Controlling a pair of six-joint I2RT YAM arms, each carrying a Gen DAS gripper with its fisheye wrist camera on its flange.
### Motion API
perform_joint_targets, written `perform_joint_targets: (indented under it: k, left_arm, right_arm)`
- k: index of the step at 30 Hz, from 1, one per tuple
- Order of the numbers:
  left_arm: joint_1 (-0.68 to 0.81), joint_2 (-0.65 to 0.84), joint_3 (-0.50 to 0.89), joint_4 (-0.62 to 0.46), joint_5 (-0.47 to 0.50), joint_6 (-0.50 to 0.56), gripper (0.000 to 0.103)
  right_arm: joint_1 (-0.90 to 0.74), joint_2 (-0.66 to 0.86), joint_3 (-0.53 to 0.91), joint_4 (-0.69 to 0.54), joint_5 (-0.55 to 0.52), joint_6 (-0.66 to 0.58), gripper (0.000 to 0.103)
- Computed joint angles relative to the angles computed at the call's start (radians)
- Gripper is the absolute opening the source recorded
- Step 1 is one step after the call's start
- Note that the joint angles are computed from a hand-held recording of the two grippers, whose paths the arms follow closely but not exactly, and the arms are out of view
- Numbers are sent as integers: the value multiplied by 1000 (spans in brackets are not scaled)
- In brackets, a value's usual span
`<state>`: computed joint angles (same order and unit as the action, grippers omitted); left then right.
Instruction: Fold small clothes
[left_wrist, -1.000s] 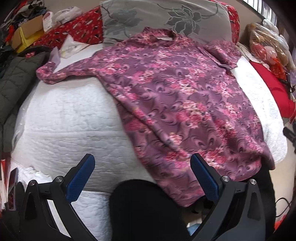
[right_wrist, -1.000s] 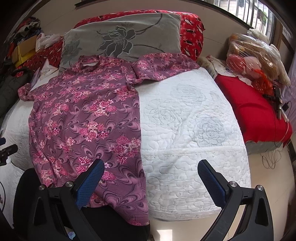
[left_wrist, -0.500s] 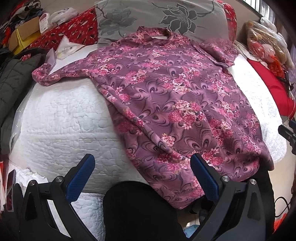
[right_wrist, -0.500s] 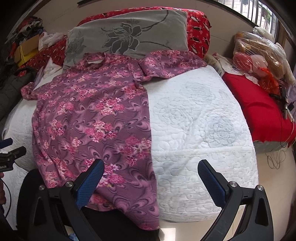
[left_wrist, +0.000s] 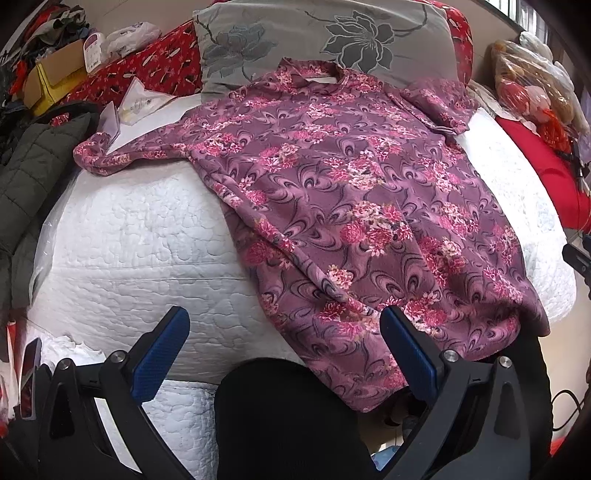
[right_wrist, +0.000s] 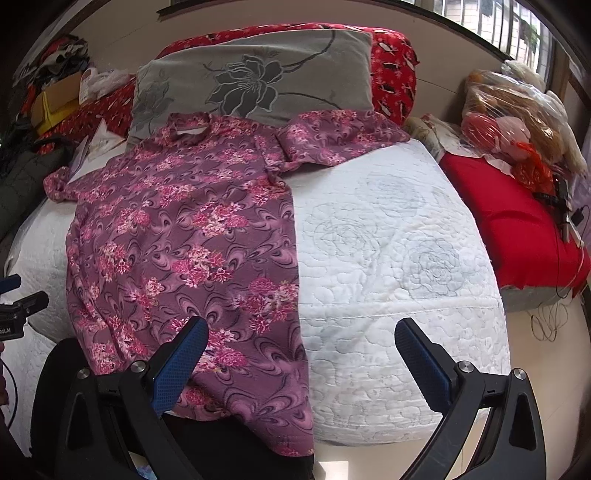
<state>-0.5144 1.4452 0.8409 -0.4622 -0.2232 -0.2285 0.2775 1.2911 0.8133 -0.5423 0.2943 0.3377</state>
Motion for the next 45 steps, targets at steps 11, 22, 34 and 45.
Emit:
perform_joint_targets:
  k: [11, 22, 34, 45]
  left_arm:
    - [-16, 0, 1, -12, -14, -1, 103]
    - [-13, 34, 16, -10, -17, 6, 103]
    - [193, 309, 257, -194, 168, 36, 103]
    - [74, 475, 303, -229, 479, -24, 103]
  right_arm:
    - [-35, -46, -35, 10, -36, -8, 101]
    - [-48, -35, -42, 23, -59, -11, 100]
    - [-142, 48, -82, 62, -134, -26, 99]
    - [-266, 287, -44, 68, -502, -56, 73]
